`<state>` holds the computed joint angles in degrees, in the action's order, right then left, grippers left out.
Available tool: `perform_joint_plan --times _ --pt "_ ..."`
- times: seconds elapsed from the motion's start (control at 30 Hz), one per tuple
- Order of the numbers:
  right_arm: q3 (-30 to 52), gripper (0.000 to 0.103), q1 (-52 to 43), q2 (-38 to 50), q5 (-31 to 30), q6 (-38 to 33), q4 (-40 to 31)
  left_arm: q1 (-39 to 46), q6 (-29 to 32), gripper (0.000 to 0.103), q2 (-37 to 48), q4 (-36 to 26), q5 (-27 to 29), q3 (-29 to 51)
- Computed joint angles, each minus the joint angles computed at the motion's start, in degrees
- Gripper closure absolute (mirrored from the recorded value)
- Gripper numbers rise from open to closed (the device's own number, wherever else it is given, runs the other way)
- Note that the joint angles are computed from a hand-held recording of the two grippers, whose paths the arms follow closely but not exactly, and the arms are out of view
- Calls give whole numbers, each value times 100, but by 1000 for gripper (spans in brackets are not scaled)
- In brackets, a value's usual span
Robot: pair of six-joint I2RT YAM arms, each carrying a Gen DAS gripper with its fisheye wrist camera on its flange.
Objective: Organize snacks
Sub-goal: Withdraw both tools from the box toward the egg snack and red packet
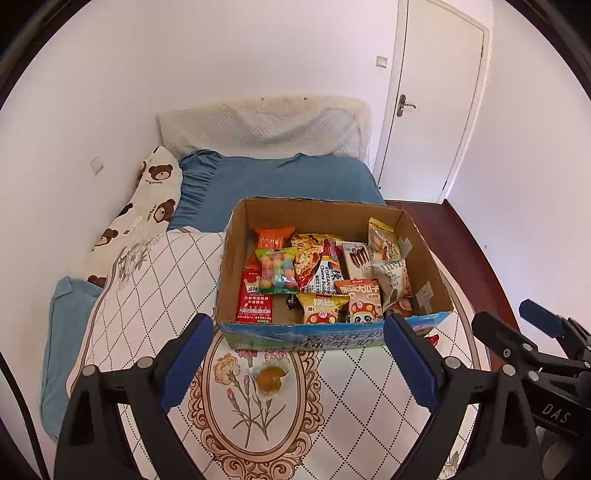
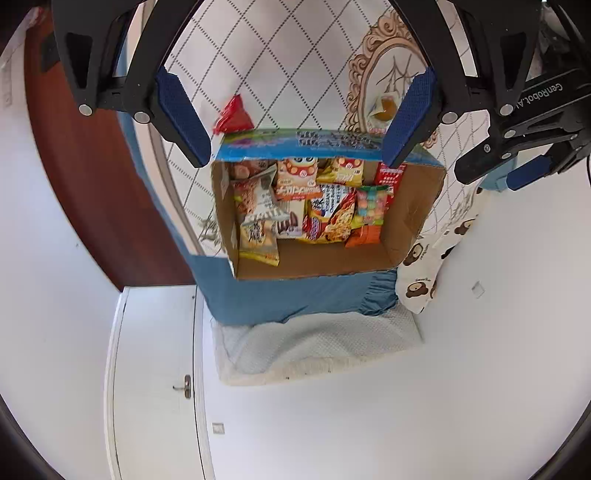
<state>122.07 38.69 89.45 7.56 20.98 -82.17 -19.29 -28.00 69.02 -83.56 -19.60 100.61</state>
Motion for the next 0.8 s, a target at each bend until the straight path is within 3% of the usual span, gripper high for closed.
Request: perform_joint_plan --times 0.07,0.13,0.17,0.27,0.47,0.67,0.8 --pt "-432 9 -314 -182 -461 83 134 41 -34 8 -34 29 70 -159" --pt "-1120 35 -686 -448 -876 104 436 125 -61 2 -86 98 268 -465" --pt "-1458 42 -894 -532 -1071 101 532 163 -74 2 -137 162 372 -654" --pt "-2404 42 -1545 -668 -1660 147 859 273 -206 2 -306 346 608 -1340" --pt "-3712 42 -2389 -429 -2133 133 1608 736 -410 2 -604 637 1032 -2639" --pt "-3975 42 -2454 403 -2283 288 2252 1545 -292 2 -741 856 1376 -3589" --pt "-3890 44 -2231 897 -2059 326 2526 1910 -124 2 -686 940 1378 -3858"
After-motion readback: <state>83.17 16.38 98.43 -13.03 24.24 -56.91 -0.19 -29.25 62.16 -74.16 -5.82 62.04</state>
